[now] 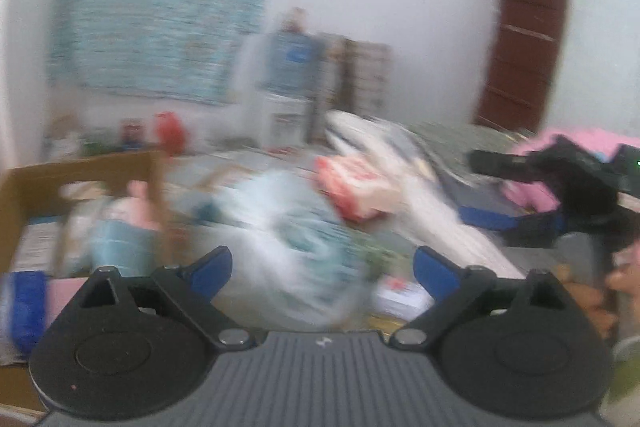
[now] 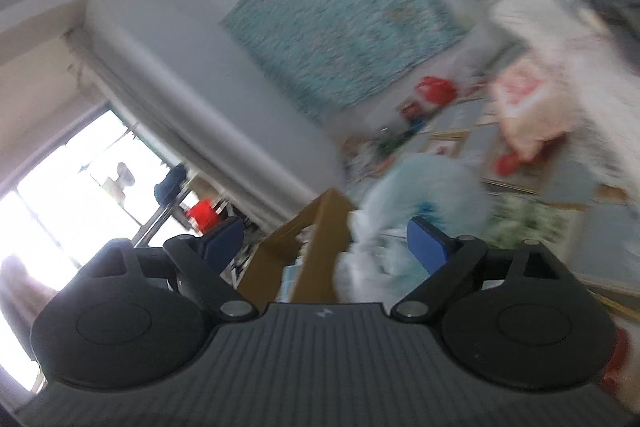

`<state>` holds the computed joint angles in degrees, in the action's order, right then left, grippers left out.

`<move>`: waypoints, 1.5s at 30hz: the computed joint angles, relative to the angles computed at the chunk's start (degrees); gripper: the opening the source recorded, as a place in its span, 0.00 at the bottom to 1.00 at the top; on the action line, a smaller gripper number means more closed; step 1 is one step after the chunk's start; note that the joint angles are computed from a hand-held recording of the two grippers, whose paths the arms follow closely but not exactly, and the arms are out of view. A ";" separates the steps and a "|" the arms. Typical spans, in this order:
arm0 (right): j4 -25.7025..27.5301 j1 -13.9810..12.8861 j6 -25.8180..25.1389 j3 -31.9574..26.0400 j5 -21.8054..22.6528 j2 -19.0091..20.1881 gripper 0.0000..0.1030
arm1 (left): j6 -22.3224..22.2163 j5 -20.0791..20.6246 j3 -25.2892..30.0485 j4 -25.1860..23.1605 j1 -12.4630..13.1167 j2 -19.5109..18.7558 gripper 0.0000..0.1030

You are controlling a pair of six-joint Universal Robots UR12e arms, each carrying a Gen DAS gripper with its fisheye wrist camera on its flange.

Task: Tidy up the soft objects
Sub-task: 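Reach the right tool down to the gold 'LC' package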

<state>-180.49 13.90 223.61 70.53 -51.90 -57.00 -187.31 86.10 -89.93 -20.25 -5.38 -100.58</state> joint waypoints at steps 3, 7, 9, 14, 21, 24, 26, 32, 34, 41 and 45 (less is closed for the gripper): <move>-1.17 -0.70 1.52 5.48 -2.45 -2.44 0.87 | 3.12 -4.30 0.79 -1.54 -1.42 -1.06 0.95; -3.25 -1.38 4.76 10.86 -4.08 -4.15 0.87 | 7.91 -4.51 2.51 -5.04 -3.99 -3.12 0.95; -4.00 -1.59 6.01 12.42 -4.31 -4.38 0.87 | 10.18 -3.38 3.48 -6.78 -5.16 -4.30 0.95; -4.66 -1.77 7.35 13.97 -4.69 -4.21 0.87 | 13.64 2.44 4.39 -7.82 -7.34 -6.48 0.95; -2.98 -1.94 7.38 13.80 -3.06 -3.32 0.87 | 14.28 7.83 4.90 -10.22 -8.01 -8.00 0.95; -0.97 -1.85 6.80 12.81 -0.50 -2.42 0.87 | 13.74 9.43 5.26 -10.96 -7.95 -8.73 0.94; 0.77 -1.70 5.51 12.46 0.93 -2.10 0.87 | 12.88 10.92 5.75 -11.70 -7.91 -9.45 0.90; 3.68 -1.04 4.71 11.69 2.83 -1.13 0.86 | 9.31 10.47 7.61 -16.06 -6.94 -11.01 0.78; 4.79 -0.77 4.49 11.49 3.09 -0.88 0.86 | 8.58 9.48 7.86 -17.17 -6.64 -11.19 0.72; 6.41 -0.06 3.40 11.04 1.40 -0.64 0.85 | 6.02 5.94 7.27 -17.99 -5.68 -10.80 0.54; 8.49 0.44 1.25 11.01 -0.82 -1.11 0.78 | 5.50 3.57 6.98 -19.74 -5.45 -9.98 0.54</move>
<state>-172.00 14.33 224.86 81.54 -52.72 -58.11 -181.81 89.67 -82.95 -39.99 -10.83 -110.57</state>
